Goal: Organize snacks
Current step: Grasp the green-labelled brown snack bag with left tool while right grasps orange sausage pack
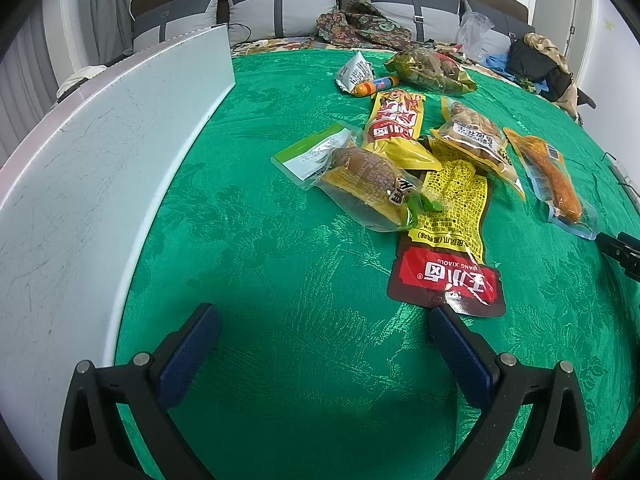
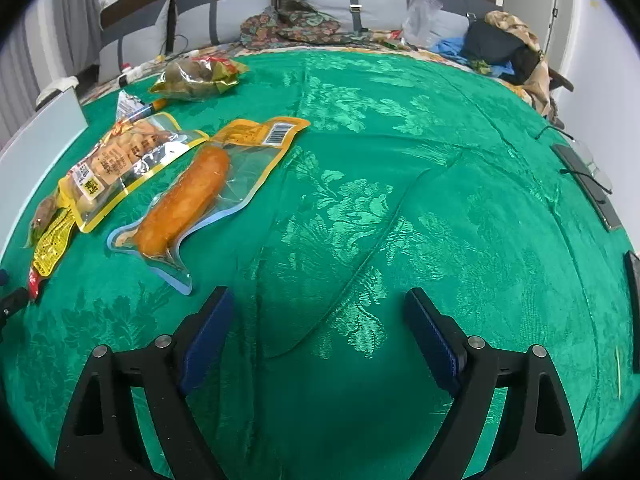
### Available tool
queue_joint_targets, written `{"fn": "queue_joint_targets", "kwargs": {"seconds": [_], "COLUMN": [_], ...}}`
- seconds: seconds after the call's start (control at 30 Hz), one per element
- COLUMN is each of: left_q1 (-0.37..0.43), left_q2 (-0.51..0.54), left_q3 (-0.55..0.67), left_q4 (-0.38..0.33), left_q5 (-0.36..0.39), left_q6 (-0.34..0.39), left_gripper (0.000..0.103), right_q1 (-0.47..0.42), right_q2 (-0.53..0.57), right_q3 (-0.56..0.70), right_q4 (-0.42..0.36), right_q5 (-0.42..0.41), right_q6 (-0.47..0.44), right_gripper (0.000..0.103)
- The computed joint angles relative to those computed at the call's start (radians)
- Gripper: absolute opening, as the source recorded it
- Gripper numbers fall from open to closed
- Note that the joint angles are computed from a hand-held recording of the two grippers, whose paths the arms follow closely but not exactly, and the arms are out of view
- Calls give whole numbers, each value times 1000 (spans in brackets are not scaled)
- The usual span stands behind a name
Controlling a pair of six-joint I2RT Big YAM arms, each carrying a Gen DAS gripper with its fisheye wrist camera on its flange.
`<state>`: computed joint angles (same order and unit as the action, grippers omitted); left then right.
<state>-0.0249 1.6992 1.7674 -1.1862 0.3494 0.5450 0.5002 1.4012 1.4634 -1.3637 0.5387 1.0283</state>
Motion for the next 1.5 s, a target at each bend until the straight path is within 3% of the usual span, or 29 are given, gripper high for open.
{"fn": "queue_joint_targets", "kwargs": {"seconds": [0.07,0.13,0.2,0.27,0.33,0.4,0.5,0.57,0.63,0.67,0.83,0.9,1.03,1.13,1.23,1.4,1.43,1.5], "left_q1": [1,-1,13,18,-5,-53,-121,-139,-128,-115,-69,-53,-56,-60,-56,-26,-14,-2], "left_q2": [0,19,61,85,121,162,227,288,328,333,332,349,370,375,297,274,258,208], "left_q3": [1,42,131,199,280,362,448,515,553,563,572,606,646,637,509,475,450,368], "left_q4": [-3,-67,-185,-235,-266,-274,-278,-334,-372,-380,-432,-469,-474,-473,-338,-337,-330,-291], "left_q5": [-3,-13,66,147,157,99,-64,-123,-113,-82,-117,-110,-164,-188,-165,-101,-77,-56], "left_q6": [0,11,-20,-79,-126,-159,-199,-233,-250,-243,-53,-14,-38,-88,-102,-114,-113,-101], "left_gripper": [103,103,102,102,102,100,82,69,68,67,65,68,83,85,52,48,48,48], "right_q1": [0,0,0,-1,-1,-1,-1,-1,-1,-2,-2,-2,-2,-2,-3,-10,-21,-46], "right_q2": [0,0,-1,0,-1,-2,-2,-2,-2,-2,-3,-3,-3,-3,-5,-28,-47,-87], "right_q3": [0,1,0,0,0,-1,-1,-1,-2,-2,-2,-2,-2,-3,-4,-28,-39,-54], "right_q4": [1,0,0,0,1,1,1,2,2,3,2,2,2,3,6,58,80,116], "right_q5": [-1,-1,0,-1,-1,-1,-1,-2,-1,-2,-2,-2,-2,-2,-4,-33,-76,-168], "right_q6": [0,0,0,-1,-1,-1,-1,-1,-1,-1,-1,-1,-1,-2,-2,-40,-65,-14], "right_gripper": [89,89,89,89,89,90,90,90,90,90,90,90,90,90,90,93,92,92]}}
